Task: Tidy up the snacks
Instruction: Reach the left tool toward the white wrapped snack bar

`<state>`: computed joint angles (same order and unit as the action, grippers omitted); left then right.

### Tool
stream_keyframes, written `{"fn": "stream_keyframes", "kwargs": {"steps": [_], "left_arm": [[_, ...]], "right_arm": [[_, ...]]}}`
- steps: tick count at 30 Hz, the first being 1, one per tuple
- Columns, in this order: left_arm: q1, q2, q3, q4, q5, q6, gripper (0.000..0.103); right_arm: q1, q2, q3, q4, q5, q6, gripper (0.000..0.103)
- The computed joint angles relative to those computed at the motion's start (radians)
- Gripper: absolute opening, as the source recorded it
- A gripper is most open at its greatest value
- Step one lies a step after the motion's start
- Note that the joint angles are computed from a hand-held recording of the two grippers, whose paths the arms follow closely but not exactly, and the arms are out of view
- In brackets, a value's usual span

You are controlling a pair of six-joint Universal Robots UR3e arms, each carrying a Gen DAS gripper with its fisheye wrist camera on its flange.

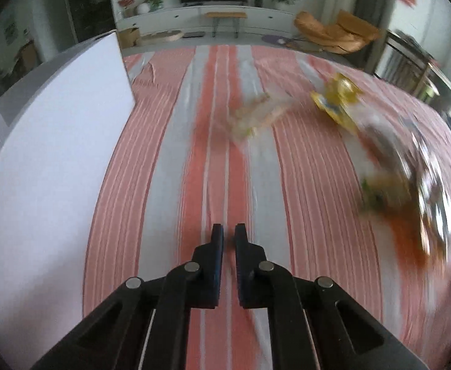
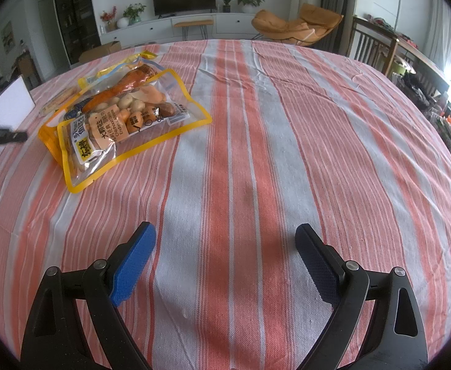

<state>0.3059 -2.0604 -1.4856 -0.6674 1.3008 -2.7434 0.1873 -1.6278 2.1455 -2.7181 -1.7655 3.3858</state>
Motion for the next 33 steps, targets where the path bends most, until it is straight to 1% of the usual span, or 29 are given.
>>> {"fn": "stream_keyframes", "kwargs": {"steps": [3, 5, 7, 8, 9, 10, 12, 15, 18, 21, 30, 31, 33], "left_arm": [[0.04, 0.158, -0.231, 0.064, -0.029, 0.113, 0.007], [0.064, 0.244, -0.366, 0.122, -0.04, 0.173, 0.01], [0.084, 0.285, -0.454, 0.193, -0.055, 0.195, 0.024], [0.087, 0.301, -0.497, 0.253, -0.041, 0.182, 0.047], [0.086, 0.297, -0.53, 0.333, -0.004, 0.146, 0.082], [0.094, 0.284, -0.52, 0.335, -0.01, 0.133, 0.099], [0.148, 0.282, -0.52, 0.287, -0.096, 0.118, 0.101], [0.148, 0.256, -0.474, 0.25, -0.083, 0.069, 0.102], [0.119, 0.228, -0.461, 0.282, -0.051, 0.076, 0.103], [0.134, 0.231, -0.482, 0.297, -0.064, 0.086, 0.103], [0.132, 0.23, -0.482, 0.299, -0.062, 0.084, 0.103], [0.132, 0.23, -0.482, 0.299, -0.062, 0.084, 0.103], [0.132, 0.231, -0.484, 0.299, -0.063, 0.084, 0.103]], "right_arm": [[0.0, 0.001, 0.0, 0.0, 0.0, 0.0, 0.094], [0.0, 0.001, 0.0, 0.0, 0.0, 0.0, 0.094], [0.0, 0.0, 0.0, 0.0, 0.0, 0.0, 0.094], [0.0, 0.0, 0.0, 0.0, 0.0, 0.0, 0.094], [0.0, 0.0, 0.0, 0.0, 0.0, 0.0, 0.094], [0.0, 0.0, 0.0, 0.0, 0.0, 0.0, 0.094], [-0.001, 0.0, 0.001, 0.0, 0.001, 0.0, 0.094], [-0.001, 0.0, 0.001, 0.0, 0.001, -0.001, 0.094], [-0.001, 0.0, 0.001, -0.001, 0.001, -0.001, 0.094], [-0.001, 0.0, 0.001, -0.001, 0.001, -0.001, 0.094], [-0.006, -0.004, 0.007, -0.005, 0.008, -0.002, 0.094], [0.0, -0.004, 0.005, -0.002, 0.002, 0.005, 0.094], [0.007, -0.01, 0.002, 0.005, 0.015, 0.056, 0.094]]}}
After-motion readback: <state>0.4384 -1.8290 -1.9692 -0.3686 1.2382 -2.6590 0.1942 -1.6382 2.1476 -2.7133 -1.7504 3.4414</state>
